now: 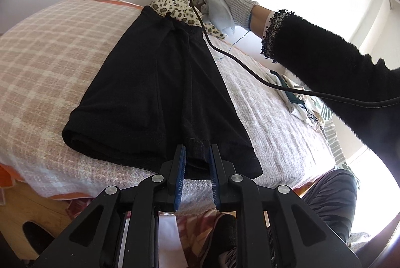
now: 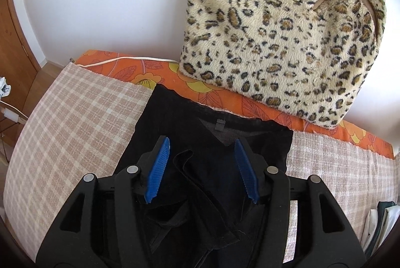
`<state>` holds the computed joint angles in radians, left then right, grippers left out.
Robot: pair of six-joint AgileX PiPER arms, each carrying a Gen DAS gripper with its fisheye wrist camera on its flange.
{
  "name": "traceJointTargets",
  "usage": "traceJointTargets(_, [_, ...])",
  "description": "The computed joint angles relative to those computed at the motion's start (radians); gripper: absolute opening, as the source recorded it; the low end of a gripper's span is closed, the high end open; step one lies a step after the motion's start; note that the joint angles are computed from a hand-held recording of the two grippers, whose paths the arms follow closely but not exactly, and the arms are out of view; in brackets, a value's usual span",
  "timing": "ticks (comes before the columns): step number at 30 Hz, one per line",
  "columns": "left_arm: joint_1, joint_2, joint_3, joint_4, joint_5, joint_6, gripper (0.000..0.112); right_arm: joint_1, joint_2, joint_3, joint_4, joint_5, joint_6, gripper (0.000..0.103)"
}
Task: Fold small clothes
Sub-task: 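Open both grippers and lift them off the narrow folded strip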
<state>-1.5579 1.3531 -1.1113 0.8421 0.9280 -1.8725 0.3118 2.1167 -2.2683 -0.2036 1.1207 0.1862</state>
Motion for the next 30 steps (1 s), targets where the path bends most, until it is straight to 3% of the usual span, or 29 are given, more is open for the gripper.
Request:
traceJointTargets(8, [0.010, -0.024, -0.077, -0.049, 0.076, 0.189, 0.017, -0.102, -0.417, 0.475, 0.195, -0.164, -0.074, 0.057])
traceJointTargets(14, [0.053, -0.069, -0.084, -0.094, 0.096, 0.315, 0.017, -0.162, -0.743, 0.857, 0.251, -0.219, -0.135, 0.057])
traceJointTargets(17, [0.079, -0.093, -0.073, -0.109, 0.117, 0.375, 0.017, -0.205, -0.912, 1.037, 0.304, -0.217, -0.185, 0.057])
traceJointTargets(20, [0.116, -0.120, -0.059, -0.132, 0.120, 0.436, 0.017, -0.172, -1.074, 1.201, 0.252, -0.204, -0.152, 0.057])
traceJointTargets(26, [0.212, -0.131, -0.067, -0.208, 0.098, 0.631, 0.017, -0.143, -1.369, 1.479, 0.300, -0.097, -0.175, 0.057])
traceJointTargets(28, [0.240, -0.126, -0.071, -0.249, 0.073, 0.685, 0.017, -0.050, -1.463, 1.557, 0.284, -0.060, -0.103, 0.057])
traceJointTargets(30, [0.275, -0.115, -0.073, -0.295, 0.046, 0.738, 0.017, 0.146, -1.546, 1.621, 0.209, -0.023, 0.067, 0.057])
